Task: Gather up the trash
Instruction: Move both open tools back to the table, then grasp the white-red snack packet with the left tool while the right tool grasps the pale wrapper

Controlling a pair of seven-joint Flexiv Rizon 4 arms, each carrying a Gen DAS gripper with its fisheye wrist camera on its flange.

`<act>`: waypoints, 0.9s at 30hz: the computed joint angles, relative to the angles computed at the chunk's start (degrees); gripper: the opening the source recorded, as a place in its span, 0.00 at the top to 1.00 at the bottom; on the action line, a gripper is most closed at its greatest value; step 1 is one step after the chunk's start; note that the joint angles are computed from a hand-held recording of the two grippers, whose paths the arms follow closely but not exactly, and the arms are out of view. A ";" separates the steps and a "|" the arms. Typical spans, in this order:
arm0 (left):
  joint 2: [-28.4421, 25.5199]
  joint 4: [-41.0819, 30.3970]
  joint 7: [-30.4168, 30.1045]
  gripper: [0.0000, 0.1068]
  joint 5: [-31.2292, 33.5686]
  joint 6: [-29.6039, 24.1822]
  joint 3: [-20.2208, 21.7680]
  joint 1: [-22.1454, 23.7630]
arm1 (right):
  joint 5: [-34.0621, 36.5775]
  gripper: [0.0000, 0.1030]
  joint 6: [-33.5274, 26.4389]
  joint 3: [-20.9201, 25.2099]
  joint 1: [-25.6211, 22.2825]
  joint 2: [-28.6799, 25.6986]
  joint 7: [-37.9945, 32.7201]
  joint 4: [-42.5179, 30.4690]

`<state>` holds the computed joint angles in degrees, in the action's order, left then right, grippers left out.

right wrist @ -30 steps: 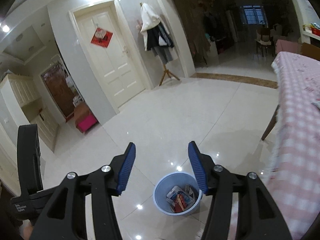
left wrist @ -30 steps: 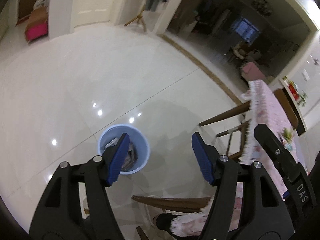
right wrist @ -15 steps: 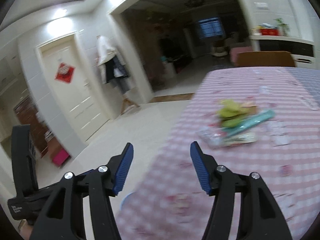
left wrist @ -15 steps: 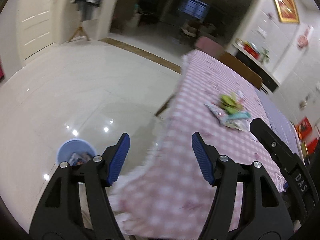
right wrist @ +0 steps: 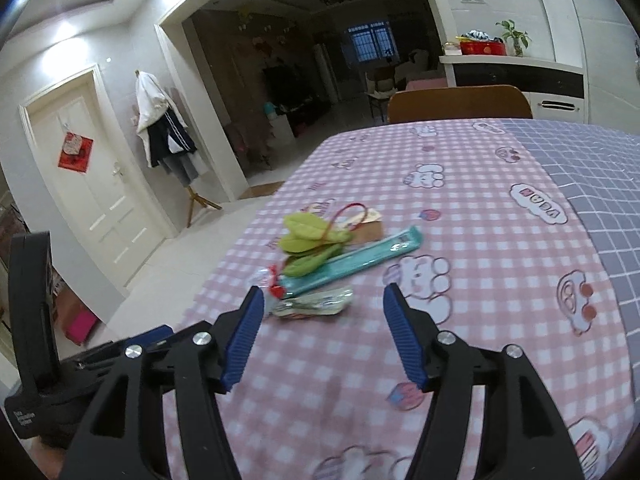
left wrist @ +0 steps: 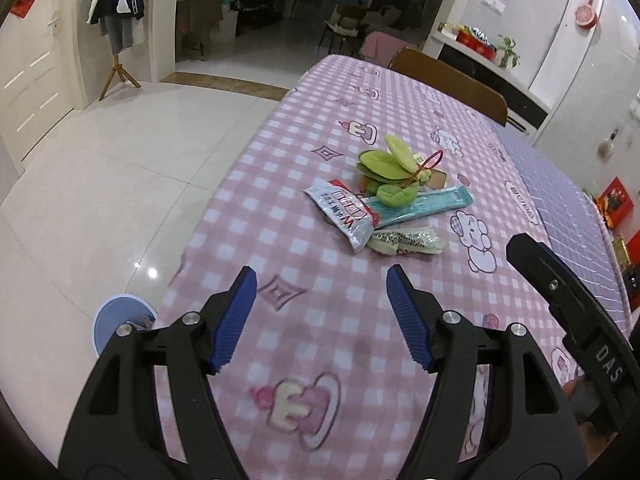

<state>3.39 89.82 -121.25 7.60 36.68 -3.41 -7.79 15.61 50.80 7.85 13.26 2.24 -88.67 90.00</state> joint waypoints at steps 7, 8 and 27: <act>-6.55 -6.11 -1.54 0.37 0.45 -1.46 -0.27 -0.72 | -1.05 0.40 -1.36 -0.29 -0.56 -3.32 0.48 -1.91; -7.36 -6.92 -1.73 0.37 0.51 -1.70 -0.09 -0.87 | -0.26 0.40 -1.49 -0.30 -0.76 -3.75 0.36 -2.28; -14.51 -13.31 1.45 0.60 -1.57 -2.43 2.36 -2.41 | 0.79 0.38 -2.41 0.15 -2.33 -4.95 2.37 -2.81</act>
